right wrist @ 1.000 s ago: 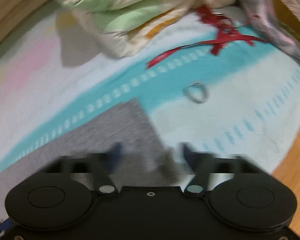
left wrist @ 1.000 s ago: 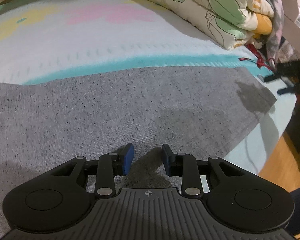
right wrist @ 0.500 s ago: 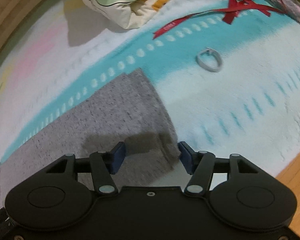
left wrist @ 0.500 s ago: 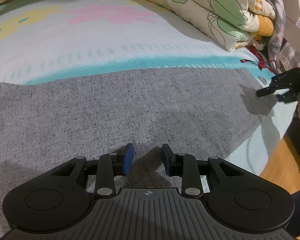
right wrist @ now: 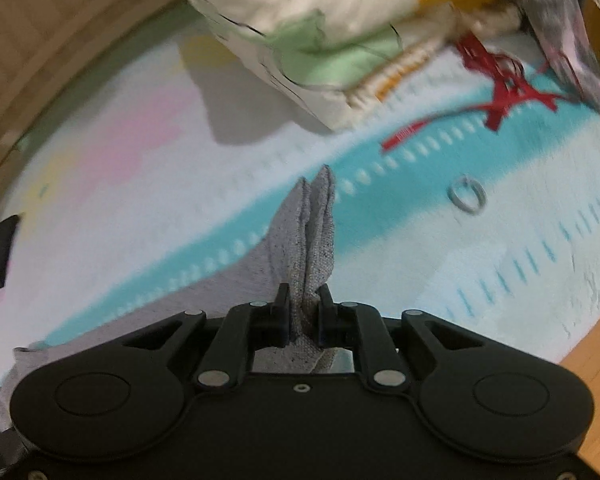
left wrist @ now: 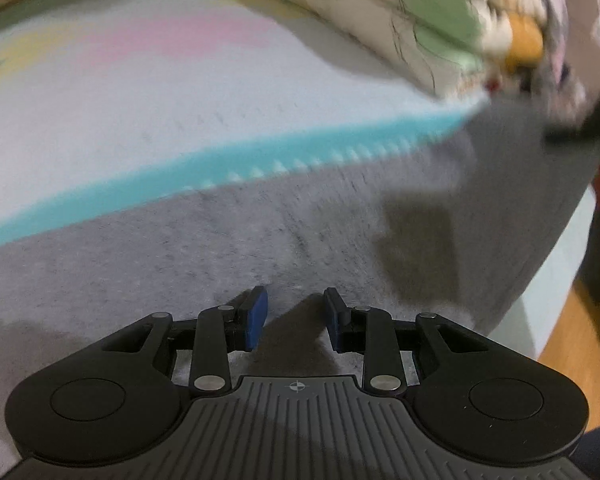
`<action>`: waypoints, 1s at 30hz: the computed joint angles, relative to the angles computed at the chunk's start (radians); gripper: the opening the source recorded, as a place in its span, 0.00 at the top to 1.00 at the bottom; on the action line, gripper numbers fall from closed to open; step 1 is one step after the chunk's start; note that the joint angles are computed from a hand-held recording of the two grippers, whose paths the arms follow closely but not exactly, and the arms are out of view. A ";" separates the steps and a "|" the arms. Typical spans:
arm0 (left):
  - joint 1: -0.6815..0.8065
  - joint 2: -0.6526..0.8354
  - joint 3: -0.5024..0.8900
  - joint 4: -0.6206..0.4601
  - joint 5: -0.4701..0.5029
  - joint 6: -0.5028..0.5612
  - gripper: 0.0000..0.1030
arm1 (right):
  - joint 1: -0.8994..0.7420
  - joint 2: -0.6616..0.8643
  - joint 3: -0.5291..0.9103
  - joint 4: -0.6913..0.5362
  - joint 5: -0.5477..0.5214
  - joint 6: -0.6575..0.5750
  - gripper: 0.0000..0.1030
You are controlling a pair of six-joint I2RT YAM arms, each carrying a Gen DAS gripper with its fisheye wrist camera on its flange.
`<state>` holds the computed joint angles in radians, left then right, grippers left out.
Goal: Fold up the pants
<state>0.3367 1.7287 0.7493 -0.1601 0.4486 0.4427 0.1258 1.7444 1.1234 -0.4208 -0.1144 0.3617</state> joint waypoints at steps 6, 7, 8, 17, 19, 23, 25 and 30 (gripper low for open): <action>0.117 -0.005 0.116 -0.200 0.049 0.059 0.72 | 0.135 -0.063 0.049 -0.022 0.026 0.048 0.81; 0.165 -0.011 0.139 -0.232 0.058 0.084 0.72 | 0.174 -0.070 0.062 -0.022 0.037 0.050 0.81; 0.215 -0.015 0.161 -0.258 0.062 0.116 0.72 | 0.207 -0.071 0.076 -0.022 0.044 0.050 0.81; 0.593 0.089 0.433 -0.356 0.068 0.242 0.72 | 0.552 0.116 0.334 -0.022 0.048 0.085 0.81; 0.648 0.133 0.481 -0.335 0.075 0.207 0.72 | 0.619 0.205 0.426 -0.034 0.048 0.087 0.81; 0.721 0.231 0.578 -0.346 0.081 0.147 0.72 | 0.725 0.419 0.660 -0.135 0.063 0.053 0.81; 0.745 0.273 0.628 -0.388 0.083 0.147 0.72 | 0.775 0.548 0.818 -0.235 0.086 0.027 0.80; 0.767 0.317 0.670 -0.436 0.113 0.171 0.72 | 0.865 0.785 1.093 -0.417 0.130 -0.073 0.68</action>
<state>1.1035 2.0452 1.4196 -0.5962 0.5613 0.6136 0.9906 2.5290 2.2164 -0.8377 0.0154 0.2889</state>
